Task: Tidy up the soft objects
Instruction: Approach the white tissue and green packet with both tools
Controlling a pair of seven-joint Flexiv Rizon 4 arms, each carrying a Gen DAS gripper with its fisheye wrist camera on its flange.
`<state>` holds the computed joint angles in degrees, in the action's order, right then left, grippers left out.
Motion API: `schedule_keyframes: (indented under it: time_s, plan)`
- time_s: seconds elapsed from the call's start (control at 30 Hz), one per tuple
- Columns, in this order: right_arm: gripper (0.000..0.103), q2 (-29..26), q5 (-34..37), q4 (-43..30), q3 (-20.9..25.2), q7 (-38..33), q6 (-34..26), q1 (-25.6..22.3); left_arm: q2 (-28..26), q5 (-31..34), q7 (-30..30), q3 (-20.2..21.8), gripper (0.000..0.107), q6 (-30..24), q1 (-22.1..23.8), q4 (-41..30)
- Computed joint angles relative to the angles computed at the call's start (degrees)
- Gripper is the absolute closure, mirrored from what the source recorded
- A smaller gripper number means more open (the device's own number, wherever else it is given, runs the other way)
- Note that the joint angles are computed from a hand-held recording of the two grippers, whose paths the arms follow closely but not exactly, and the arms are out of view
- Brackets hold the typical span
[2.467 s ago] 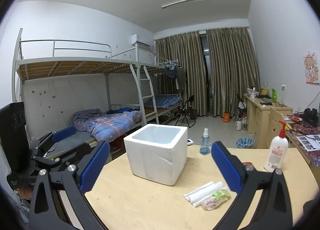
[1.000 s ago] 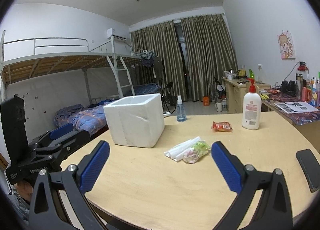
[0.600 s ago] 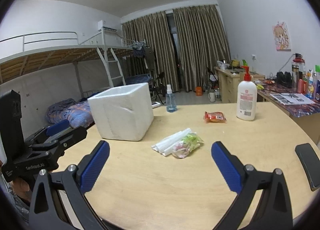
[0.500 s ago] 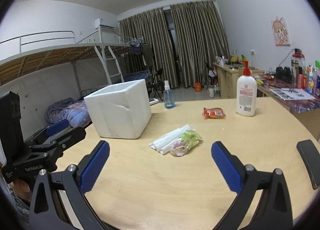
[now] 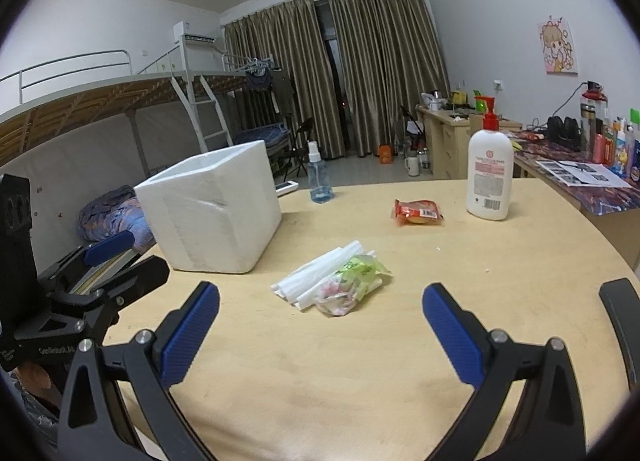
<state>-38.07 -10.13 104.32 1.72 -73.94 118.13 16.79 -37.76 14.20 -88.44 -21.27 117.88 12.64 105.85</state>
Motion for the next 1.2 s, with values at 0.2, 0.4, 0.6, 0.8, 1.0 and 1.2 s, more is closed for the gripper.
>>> schedule_keyframes:
  time_s: [0.2,0.4,0.6,0.8,1.0,1.2]
  plan:
    - [0.000,-1.24,-1.72,-2.58,0.64,1.23,-3.00,-1.34,-1.98,-0.24,2.56,-2.91,0.004,-4.73,1.29,-3.49]
    - [0.000,-2.27,-2.91,-5.01,1.08,2.64,-5.52,-2.50,-4.28,-2.56,7.10,-5.87,0.004,-8.33,1.98,-6.19]
    - [0.000,-3.03,-3.76,-6.44,1.02,3.30,-7.50,-2.61,-5.62,-6.03,10.53,-6.83,0.004,-10.33,1.84,-7.65]
    - [0.000,-3.57,-4.94,-8.17,1.96,4.15,-10.51,-3.55,-6.38,-10.15,13.42,-7.62,0.004,-13.99,1.49,-9.05]
    - [0.000,-3.75,-5.48,-9.05,1.81,4.03,-12.17,-3.47,-6.65,-15.27,17.39,-4.29,0.004,-18.21,-2.19,-11.74]
    - [0.000,-4.22,-5.45,-9.78,2.27,4.55,-13.60,-4.09,-8.82,-20.16,21.20,-8.19,0.004,-20.76,-0.19,-12.97]
